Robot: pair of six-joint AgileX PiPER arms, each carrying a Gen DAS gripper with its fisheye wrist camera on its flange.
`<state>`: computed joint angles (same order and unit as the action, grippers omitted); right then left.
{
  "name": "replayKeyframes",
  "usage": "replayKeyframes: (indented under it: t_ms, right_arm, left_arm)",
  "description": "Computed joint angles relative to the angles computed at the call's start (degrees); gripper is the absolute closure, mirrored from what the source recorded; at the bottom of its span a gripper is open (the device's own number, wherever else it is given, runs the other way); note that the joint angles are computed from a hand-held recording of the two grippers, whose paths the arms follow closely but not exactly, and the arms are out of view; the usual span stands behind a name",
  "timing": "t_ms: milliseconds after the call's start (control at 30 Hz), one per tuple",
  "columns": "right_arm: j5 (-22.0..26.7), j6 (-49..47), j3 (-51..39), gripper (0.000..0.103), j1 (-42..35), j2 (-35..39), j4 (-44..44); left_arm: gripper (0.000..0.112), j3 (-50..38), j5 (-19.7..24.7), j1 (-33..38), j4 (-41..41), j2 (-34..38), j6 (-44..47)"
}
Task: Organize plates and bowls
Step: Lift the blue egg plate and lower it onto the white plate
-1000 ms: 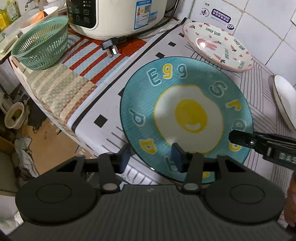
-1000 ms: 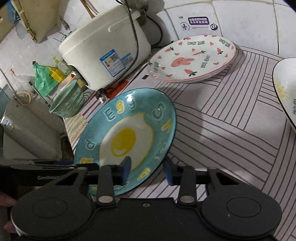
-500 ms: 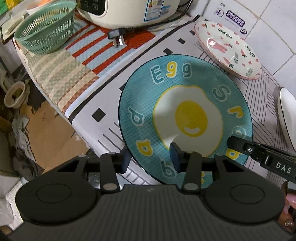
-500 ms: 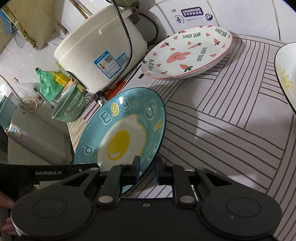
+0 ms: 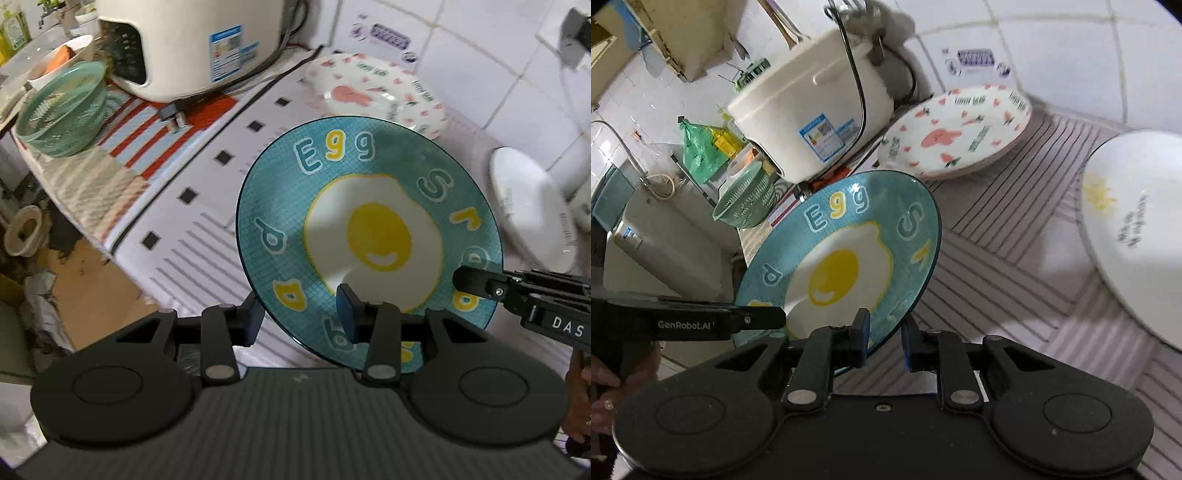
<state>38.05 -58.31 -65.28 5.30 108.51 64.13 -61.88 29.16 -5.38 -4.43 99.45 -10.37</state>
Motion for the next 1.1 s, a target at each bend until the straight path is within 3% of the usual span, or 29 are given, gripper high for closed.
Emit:
replayKeyframes:
  t_ms: [233, 500, 767, 1100]
  right_arm:
    - [-0.4, -1.6, 6.6, 0.081, -5.1, -8.7, 1.8]
    - [-0.9, -4.5, 14.4, 0.081, -11.5, -19.0, 6.1]
    - [0.9, -6.8, 18.2, 0.081, -20.4, -24.2, 8.7]
    - [3.0, -9.3, 16.3, 0.08, -28.3, -21.5, 9.0]
  left_arm:
    - [0.076, -0.6, 0.7, -6.2, 3.3, -3.8, -3.2]
    - [0.076, -6.8, 4.7, -13.4, 6.8, -4.7, -5.2]
    - [0.076, -17.4, 8.8, -19.5, 6.6, 0.6, -4.3]
    - [0.076, -30.6, 12.0, -23.5, 5.1, 11.6, -6.1]
